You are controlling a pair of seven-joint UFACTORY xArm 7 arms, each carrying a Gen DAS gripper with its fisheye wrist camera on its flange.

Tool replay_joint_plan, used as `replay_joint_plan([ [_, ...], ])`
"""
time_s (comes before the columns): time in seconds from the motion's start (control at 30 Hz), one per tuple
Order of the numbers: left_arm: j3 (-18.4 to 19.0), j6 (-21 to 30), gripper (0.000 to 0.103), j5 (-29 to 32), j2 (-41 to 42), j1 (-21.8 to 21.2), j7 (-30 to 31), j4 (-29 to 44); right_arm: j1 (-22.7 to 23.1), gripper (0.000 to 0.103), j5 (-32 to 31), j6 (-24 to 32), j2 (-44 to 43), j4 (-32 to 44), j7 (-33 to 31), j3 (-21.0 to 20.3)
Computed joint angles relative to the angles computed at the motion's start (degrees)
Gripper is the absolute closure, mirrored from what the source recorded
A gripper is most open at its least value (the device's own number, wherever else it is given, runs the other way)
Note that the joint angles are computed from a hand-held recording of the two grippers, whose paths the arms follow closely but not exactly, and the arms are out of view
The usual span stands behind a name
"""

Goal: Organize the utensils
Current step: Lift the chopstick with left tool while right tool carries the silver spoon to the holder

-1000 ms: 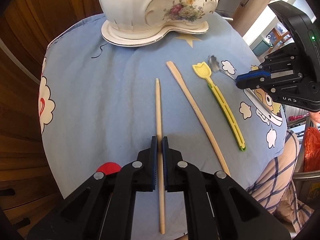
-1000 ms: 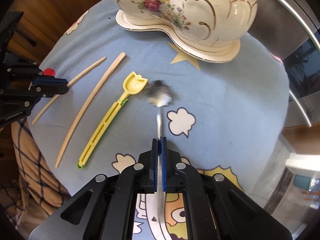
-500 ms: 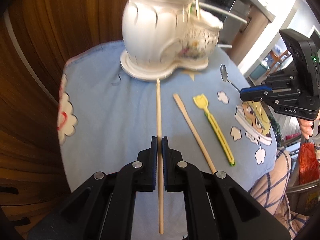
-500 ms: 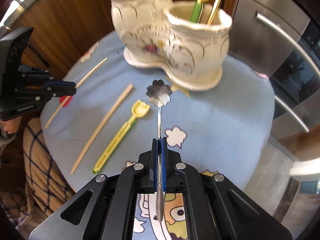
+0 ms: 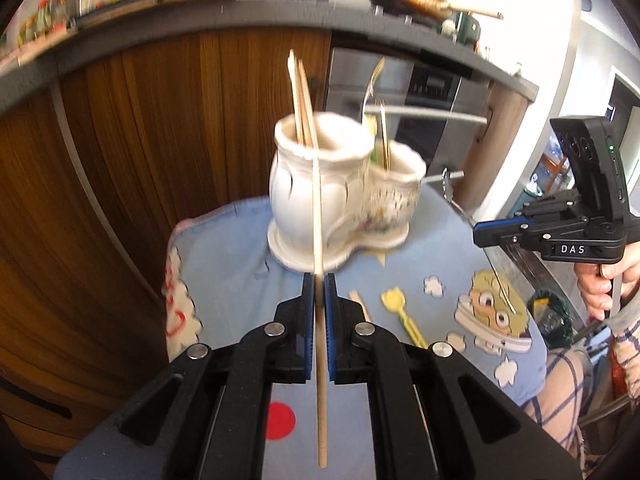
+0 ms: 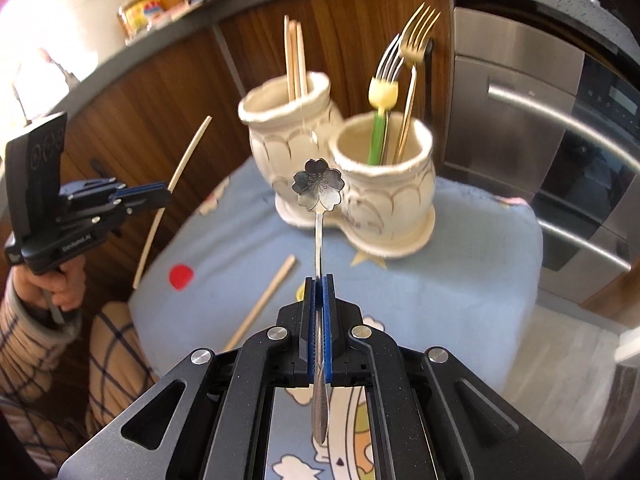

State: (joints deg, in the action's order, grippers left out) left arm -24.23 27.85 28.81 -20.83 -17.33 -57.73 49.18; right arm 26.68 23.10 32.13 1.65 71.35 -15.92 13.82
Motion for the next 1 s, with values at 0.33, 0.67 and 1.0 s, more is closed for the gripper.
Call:
replay_joint_plan([
  [0.33,-4.2,-8.0,0.098,10.4,-1.0,7.6,-11.3,1.6,-0.2,0.099,17.9,-8.5,-1.1,-0.8,-11.4,-0.1],
  [0.67,-17.7,-28.1,0.098,19.7,-2.7,32.4,-29.1,3.0,0.0,0.099,39.3,-17.3,1.5,2.7,-28.5,1.5],
  [1.0,-37.6,-39.8,0.098,12.6,-11.5,62.6,-31.3,7.8,-0.2,0.099,59.3,-27.1,8.1,12.0,-49.1,5.2],
])
